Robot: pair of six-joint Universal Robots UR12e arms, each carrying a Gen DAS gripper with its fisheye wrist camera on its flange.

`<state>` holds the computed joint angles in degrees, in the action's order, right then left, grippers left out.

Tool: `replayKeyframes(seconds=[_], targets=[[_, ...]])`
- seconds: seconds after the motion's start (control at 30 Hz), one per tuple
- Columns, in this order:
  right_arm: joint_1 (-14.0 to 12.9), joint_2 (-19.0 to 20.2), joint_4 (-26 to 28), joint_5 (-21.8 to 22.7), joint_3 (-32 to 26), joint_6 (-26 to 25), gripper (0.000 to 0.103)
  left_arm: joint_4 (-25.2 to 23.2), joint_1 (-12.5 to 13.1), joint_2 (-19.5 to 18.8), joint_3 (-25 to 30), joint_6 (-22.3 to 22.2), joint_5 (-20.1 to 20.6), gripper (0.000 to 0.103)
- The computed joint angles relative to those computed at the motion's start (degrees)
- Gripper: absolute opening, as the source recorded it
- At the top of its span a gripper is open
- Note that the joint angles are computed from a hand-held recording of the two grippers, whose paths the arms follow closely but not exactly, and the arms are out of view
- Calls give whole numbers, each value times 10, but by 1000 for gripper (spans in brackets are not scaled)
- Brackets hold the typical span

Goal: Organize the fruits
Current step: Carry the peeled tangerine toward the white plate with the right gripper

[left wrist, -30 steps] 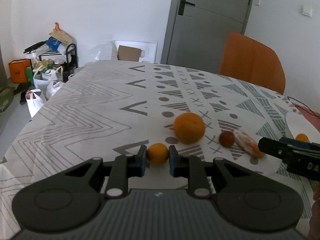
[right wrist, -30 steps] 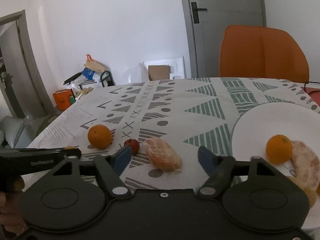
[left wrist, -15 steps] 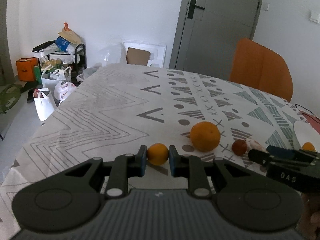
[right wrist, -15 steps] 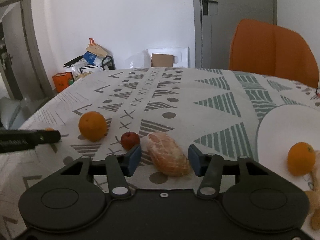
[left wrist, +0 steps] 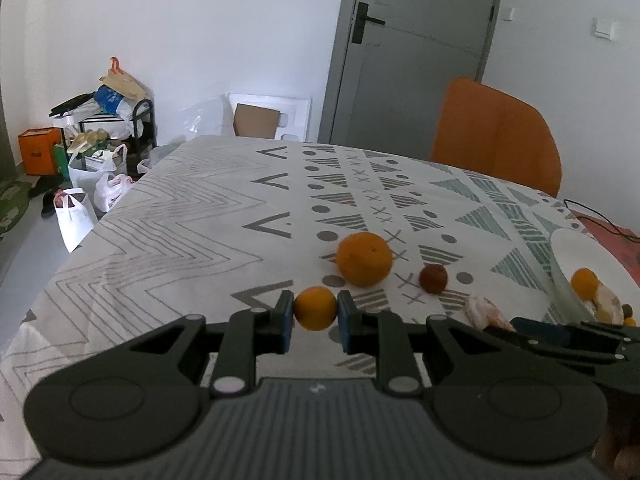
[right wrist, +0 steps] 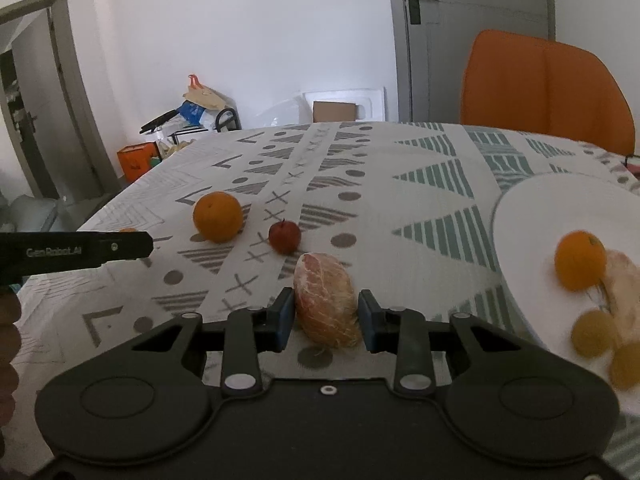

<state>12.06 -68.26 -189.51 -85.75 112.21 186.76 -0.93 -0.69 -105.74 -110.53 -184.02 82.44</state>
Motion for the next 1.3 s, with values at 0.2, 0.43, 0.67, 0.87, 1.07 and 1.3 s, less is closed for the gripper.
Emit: replayKeyframes(seconds=[0.2, 0.43, 0.67, 0.87, 1.07, 1.3], targets=[[2, -1, -2, -3, 3, 0, 34, 0, 1, 4, -6, 1, 0, 21], [6, 11, -9, -20, -9, -5, 40, -4, 5, 1, -4, -6, 7, 22], [11, 17, -12, -35, -16, -20, 35, -12, 5, -5, 2, -9, 7, 21], [7, 6, -7, -24, -7, -12, 32, -4, 3, 0, -3, -6, -2, 22], [9, -7, -28, -33, 10, -1, 31, 2, 3, 8, -11, -6, -5, 22], [8, -14, -64, -42, 22, 18, 31, 10, 2, 17, -18, 0, -6, 21]])
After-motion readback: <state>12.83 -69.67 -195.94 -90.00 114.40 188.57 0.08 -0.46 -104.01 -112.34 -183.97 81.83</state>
